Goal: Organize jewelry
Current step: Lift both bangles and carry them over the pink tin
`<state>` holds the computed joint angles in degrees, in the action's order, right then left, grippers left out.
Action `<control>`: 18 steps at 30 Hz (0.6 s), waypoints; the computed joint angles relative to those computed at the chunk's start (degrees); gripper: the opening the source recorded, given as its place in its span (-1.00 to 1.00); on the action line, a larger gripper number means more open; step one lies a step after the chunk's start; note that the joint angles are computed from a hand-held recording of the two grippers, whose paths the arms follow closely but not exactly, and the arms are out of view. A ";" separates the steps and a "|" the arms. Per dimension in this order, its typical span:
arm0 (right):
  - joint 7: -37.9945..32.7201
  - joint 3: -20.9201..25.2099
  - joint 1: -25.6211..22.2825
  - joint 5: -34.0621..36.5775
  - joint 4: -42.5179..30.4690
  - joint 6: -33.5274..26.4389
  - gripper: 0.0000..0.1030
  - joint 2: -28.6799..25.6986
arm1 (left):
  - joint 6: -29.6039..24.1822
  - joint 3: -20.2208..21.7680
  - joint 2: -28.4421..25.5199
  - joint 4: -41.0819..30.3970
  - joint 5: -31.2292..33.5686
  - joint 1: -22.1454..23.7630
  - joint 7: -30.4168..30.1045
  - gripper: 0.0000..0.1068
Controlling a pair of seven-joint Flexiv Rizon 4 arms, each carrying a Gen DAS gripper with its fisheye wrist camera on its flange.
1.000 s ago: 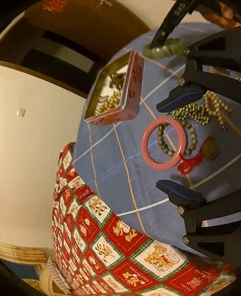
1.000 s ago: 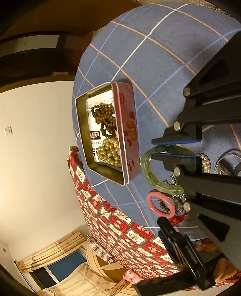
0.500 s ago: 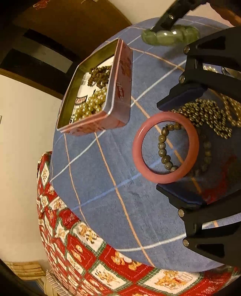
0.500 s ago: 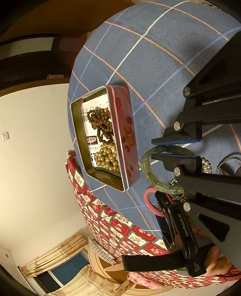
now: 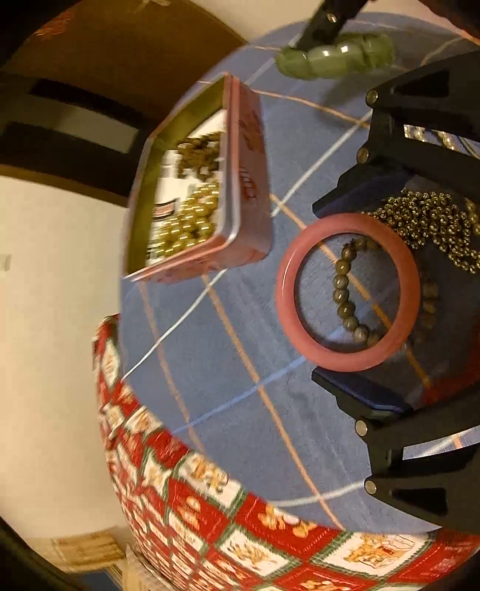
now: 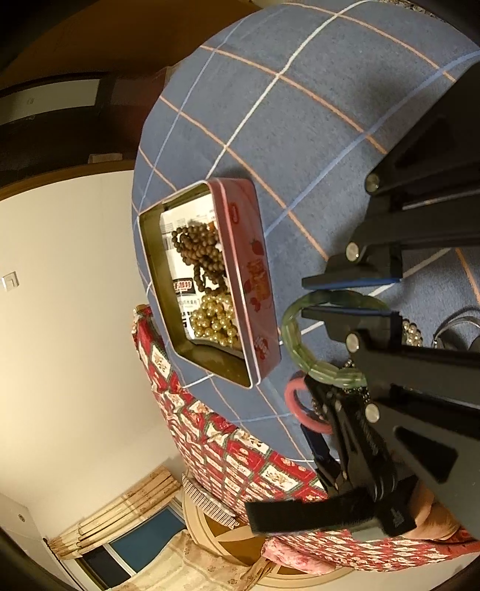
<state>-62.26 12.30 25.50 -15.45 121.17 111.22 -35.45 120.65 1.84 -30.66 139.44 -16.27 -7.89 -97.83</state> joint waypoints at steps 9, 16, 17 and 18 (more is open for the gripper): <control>-0.80 -1.45 1.68 2.33 0.57 3.49 -0.77 0.51 | 19.39 -0.79 2.05 6.01 5.39 2.23 -5.76 0.52; -1.89 -3.66 3.95 4.86 0.12 4.63 -0.77 1.29 | 21.22 -1.57 3.40 5.22 4.33 0.90 -4.79 0.52; -2.07 -4.03 4.30 5.32 -0.14 4.65 -0.77 1.32 | 21.27 -1.52 3.39 4.99 3.47 0.33 -4.21 0.52; -2.19 -4.46 4.70 5.86 -0.49 4.62 -0.77 1.32 | 21.33 -1.56 3.28 4.60 2.67 -0.15 -3.82 0.52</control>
<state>-64.45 7.85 30.21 -9.59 120.67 115.84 -34.13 141.98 0.28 -27.38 144.04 -13.60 -8.04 -101.65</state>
